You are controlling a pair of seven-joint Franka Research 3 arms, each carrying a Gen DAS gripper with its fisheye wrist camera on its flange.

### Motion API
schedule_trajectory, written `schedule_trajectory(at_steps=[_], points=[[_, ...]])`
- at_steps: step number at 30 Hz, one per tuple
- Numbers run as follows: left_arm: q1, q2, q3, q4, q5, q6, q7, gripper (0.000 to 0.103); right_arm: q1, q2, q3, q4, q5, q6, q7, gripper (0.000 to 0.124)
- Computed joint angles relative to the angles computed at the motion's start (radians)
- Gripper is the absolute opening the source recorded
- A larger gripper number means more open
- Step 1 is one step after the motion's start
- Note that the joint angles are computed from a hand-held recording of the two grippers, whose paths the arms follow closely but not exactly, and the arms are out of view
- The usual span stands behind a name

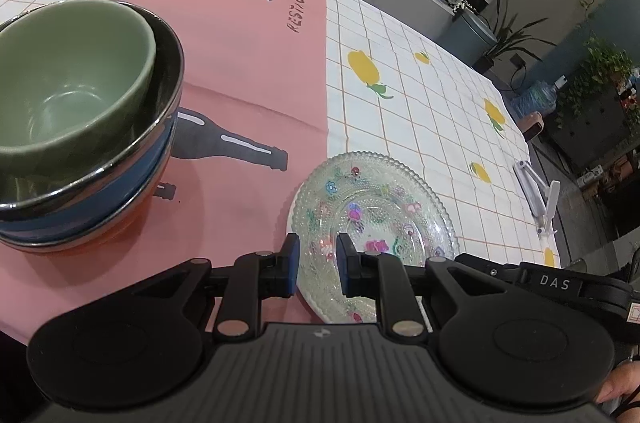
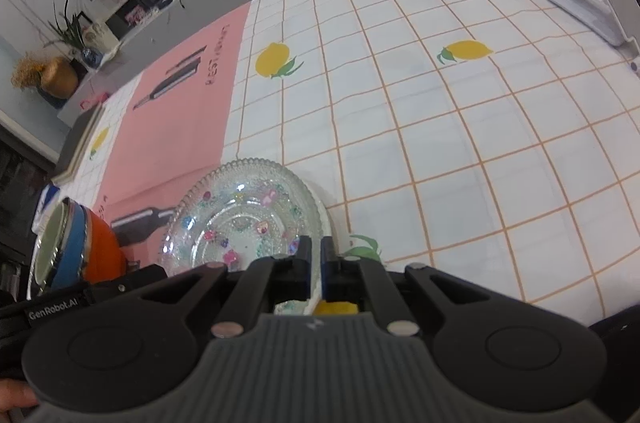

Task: Organize plates and bowls
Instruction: 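Carry the glass plate with both grippers onto the stacked plates and release, then move both grippers to the nested bowl stack and close on its rim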

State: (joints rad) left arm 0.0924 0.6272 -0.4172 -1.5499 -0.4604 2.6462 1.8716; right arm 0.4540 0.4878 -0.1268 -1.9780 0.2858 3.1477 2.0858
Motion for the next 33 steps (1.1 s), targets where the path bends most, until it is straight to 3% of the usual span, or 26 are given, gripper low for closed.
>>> schedule_trajectory(at_steps=[5,8,10,12,17,20,25,28,30,33], points=[[0.007,-0.009,-0.006,-0.010,-0.001,0.007,0.023,0.022,0.025,-0.004,-0.028,-0.004,-0.009,-0.003,0.013,0.006],[0.031,-0.034,-0.032,-0.035,-0.029,0.007,0.066,0.025,0.121,-0.014,-0.135,-0.008,-0.055,-0.030,0.057,0.011],[0.044,-0.058,-0.042,-0.052,-0.054,0.003,0.098,0.029,0.129,-0.029,-0.142,-0.012,-0.083,-0.035,0.066,0.030],[0.063,-0.087,-0.061,-0.075,-0.094,0.012,0.157,0.031,0.155,-0.044,-0.168,-0.016,-0.115,-0.042,0.086,0.035],[0.112,-0.167,-0.095,-0.116,-0.239,0.004,0.345,0.036,0.296,-0.056,-0.314,0.005,-0.263,-0.079,0.187,0.050],[0.113,-0.208,-0.076,-0.126,-0.293,-0.002,0.408,0.039,0.339,-0.055,-0.354,0.020,-0.329,-0.056,0.240,0.050],[0.083,-0.254,0.002,-0.124,-0.338,0.027,0.417,0.039,0.420,-0.018,-0.431,0.096,-0.387,-0.067,0.346,0.053],[0.066,-0.263,0.053,-0.116,-0.347,0.058,0.402,0.039,0.377,0.003,-0.374,0.164,-0.408,-0.082,0.338,0.053],[0.060,-0.257,0.087,-0.104,-0.327,0.076,0.357,0.042,0.272,0.014,-0.243,0.216,-0.379,-0.082,0.286,0.053],[0.058,-0.239,0.130,-0.081,-0.275,0.088,0.237,0.058,0.113,0.049,-0.034,0.307,-0.291,-0.103,0.177,0.059]])
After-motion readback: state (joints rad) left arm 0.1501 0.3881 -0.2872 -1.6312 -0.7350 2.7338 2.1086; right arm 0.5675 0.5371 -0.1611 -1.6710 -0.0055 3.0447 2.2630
